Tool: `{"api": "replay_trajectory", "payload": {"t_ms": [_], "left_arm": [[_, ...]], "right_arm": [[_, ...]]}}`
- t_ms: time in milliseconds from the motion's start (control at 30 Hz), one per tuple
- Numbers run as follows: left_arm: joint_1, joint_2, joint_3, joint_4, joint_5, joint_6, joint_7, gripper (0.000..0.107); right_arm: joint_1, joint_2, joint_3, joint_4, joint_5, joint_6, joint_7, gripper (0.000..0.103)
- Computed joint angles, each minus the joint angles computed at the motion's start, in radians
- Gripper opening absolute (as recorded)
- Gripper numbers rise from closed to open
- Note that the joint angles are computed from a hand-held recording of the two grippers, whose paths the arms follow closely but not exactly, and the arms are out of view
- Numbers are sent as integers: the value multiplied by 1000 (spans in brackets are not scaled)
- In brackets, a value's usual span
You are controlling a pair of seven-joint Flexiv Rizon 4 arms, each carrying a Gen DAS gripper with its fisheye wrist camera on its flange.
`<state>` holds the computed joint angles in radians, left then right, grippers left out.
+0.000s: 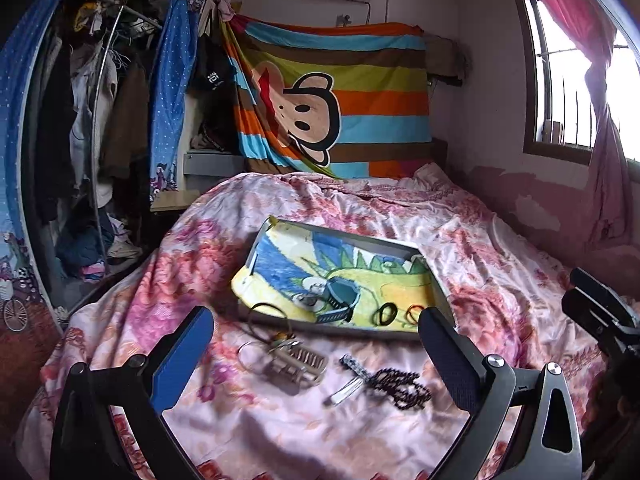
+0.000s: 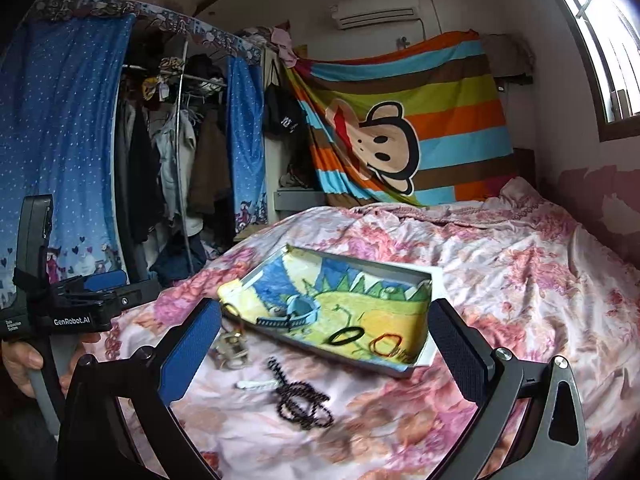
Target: Organize jewelry
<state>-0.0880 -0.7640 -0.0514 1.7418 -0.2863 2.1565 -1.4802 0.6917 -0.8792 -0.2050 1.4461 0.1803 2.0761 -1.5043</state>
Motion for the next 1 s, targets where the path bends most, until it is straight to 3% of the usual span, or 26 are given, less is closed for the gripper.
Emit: {"api": "replay_trajectory", "payload": {"t_ms": [433,733,1000], "left_arm": [[-24,4,47,94,-23,27,39,103],[-90,16,113,111,-128,-145,124,103],[-89,11,127,97,-130,-238,103,103]], "right_arm": [[18,-14,13,48,-42,-46,14,101],[-50,-45,73,16,-187,-216,120,101],[-88,-69,97,-3,-310,-323,234,101]]}}
